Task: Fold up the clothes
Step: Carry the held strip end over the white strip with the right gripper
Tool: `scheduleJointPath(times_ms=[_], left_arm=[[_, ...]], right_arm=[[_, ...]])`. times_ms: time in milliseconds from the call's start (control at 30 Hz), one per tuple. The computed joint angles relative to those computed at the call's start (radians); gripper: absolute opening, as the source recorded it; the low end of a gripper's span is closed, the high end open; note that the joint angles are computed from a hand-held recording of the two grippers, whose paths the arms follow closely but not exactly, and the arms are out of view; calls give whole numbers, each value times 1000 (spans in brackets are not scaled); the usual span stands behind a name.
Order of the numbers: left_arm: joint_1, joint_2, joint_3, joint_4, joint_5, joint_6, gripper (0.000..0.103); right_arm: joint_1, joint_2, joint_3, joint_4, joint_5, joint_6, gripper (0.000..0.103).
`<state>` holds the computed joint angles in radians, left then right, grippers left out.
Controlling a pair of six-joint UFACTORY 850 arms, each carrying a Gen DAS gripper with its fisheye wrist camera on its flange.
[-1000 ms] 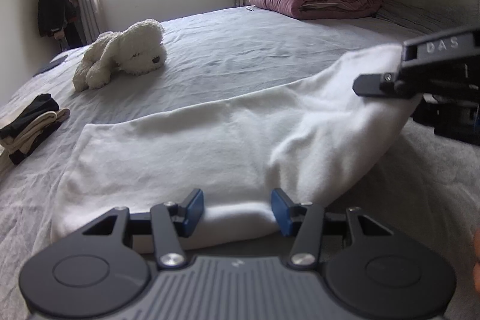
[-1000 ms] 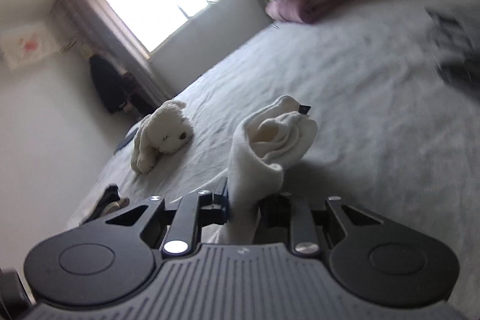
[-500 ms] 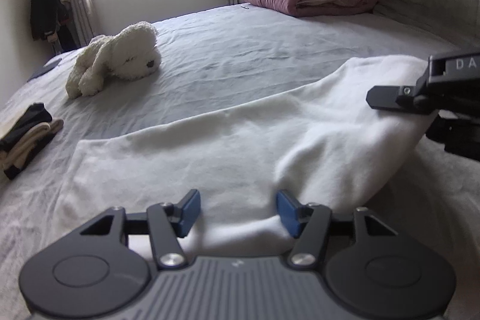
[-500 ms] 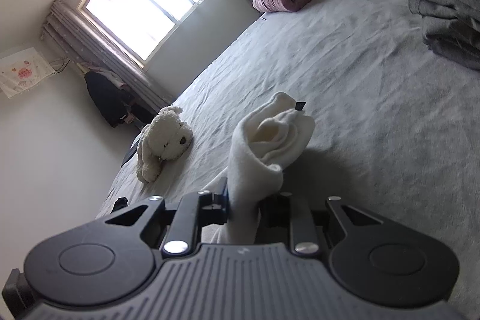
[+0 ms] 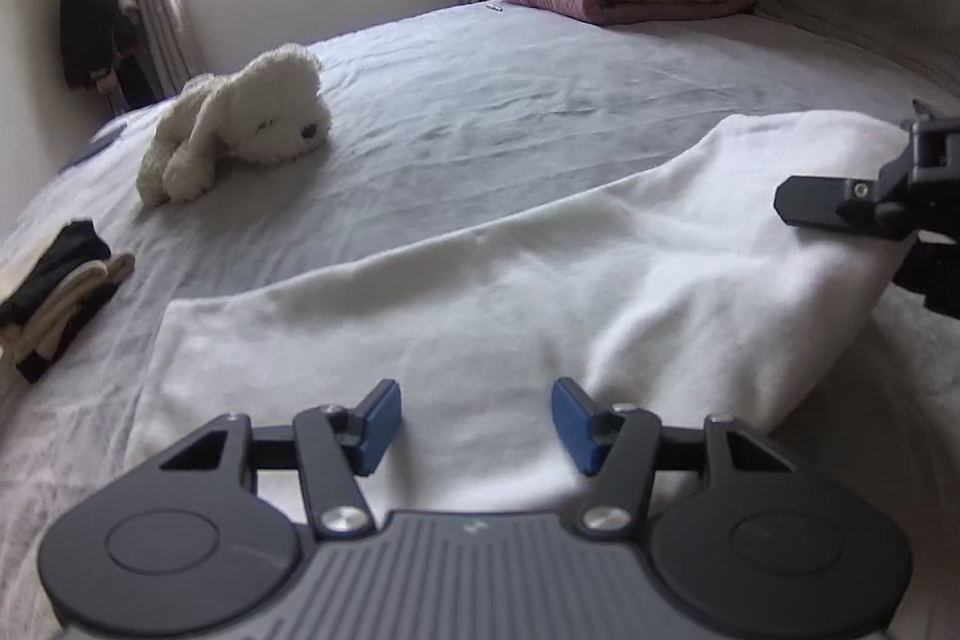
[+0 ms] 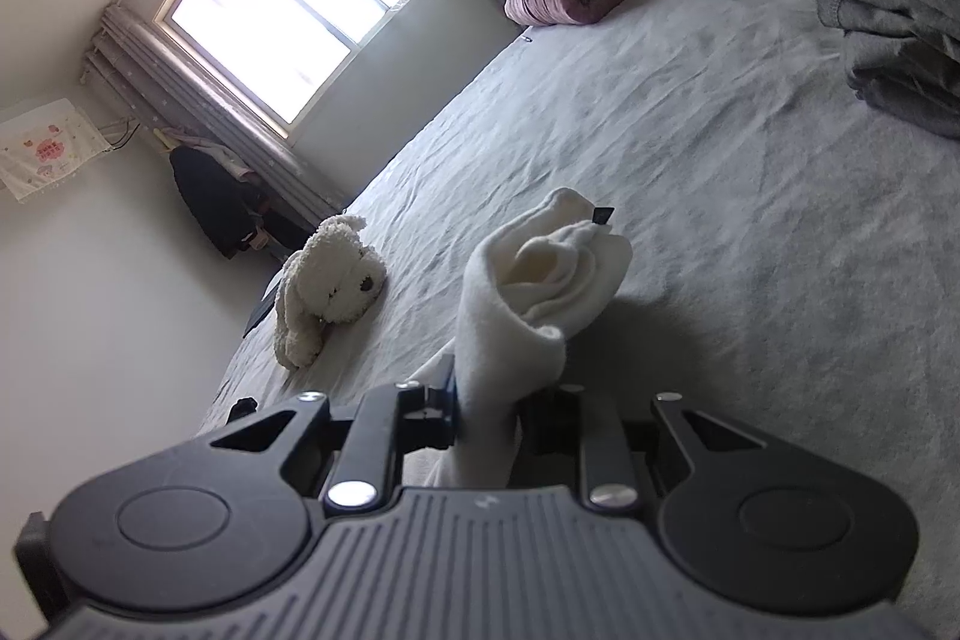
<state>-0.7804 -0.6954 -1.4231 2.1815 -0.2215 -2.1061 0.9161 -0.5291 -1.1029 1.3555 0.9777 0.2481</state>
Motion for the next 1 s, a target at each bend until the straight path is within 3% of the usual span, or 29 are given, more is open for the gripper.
scheduleJointPath(times_ms=[367,800,867,1000], left_arm=[[1,-46,-72,-133,1,146,60],[34,-131,-231,-639,66,577,64],[37,-146,-260,-739,66,670,64],[39,-164,-302,-803,31,717,59]], right_arm=[[2,1,-1,-10,6,-8,25],[1,4,3,-13,4,4,25],[3,3,0,-12,4,-4,25],[1,4,2,-9,1,0,25]])
